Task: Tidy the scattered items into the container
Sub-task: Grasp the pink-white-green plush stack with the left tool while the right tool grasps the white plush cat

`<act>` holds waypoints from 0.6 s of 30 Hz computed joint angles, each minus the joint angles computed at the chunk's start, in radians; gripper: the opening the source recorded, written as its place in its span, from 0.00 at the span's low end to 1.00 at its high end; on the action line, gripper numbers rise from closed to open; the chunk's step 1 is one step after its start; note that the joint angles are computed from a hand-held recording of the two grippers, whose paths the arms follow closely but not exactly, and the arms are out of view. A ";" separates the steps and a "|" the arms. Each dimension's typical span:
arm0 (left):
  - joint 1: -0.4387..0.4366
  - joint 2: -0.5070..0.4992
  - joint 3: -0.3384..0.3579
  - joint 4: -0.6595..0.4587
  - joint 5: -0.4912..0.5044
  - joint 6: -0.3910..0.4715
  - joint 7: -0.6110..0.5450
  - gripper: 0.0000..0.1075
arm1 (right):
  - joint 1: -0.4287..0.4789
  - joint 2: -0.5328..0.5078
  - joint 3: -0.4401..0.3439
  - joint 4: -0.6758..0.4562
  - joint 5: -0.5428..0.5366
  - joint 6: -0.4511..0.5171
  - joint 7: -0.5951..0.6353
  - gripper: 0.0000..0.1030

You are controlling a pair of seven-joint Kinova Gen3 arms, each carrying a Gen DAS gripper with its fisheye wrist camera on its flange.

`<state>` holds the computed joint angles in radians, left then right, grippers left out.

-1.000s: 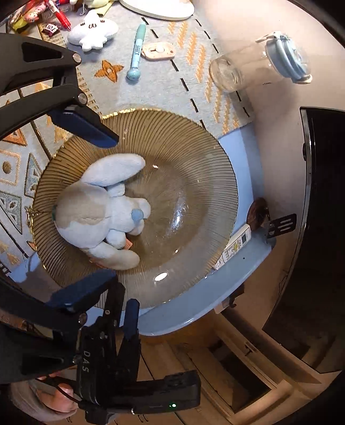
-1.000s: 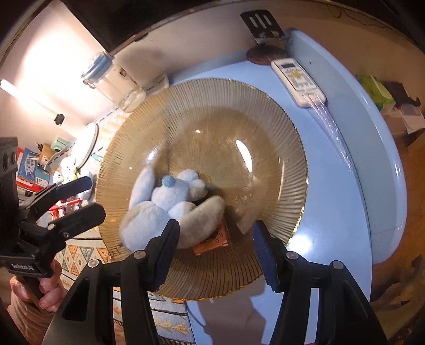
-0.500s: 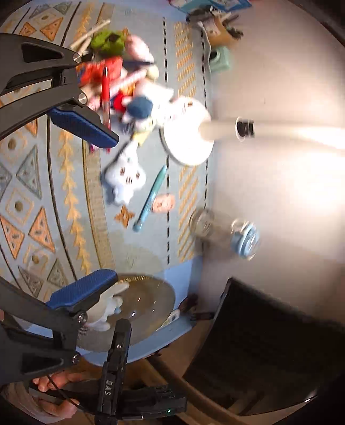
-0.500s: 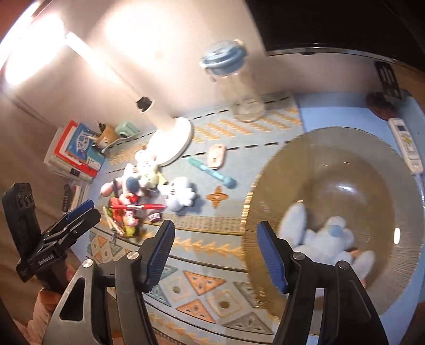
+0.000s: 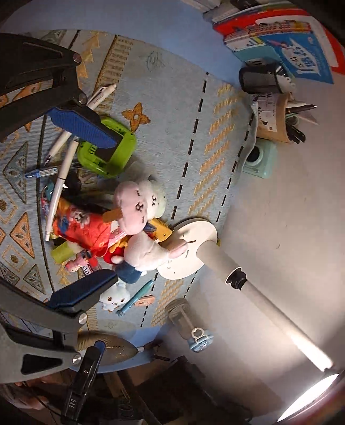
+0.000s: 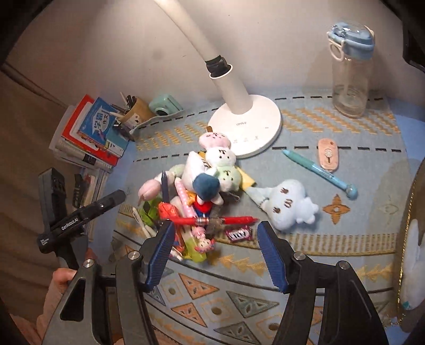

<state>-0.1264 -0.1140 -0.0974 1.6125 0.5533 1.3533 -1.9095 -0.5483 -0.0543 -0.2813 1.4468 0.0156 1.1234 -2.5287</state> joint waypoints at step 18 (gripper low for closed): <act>-0.088 0.307 0.100 -0.062 0.106 0.083 -0.101 0.85 | -0.268 0.413 0.104 -0.377 0.270 0.288 0.271 0.58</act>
<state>-0.2148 0.1927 0.0027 1.5501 0.6590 1.4367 -2.0103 -0.8161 0.3585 -0.1776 1.0696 0.2853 1.4112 -2.2576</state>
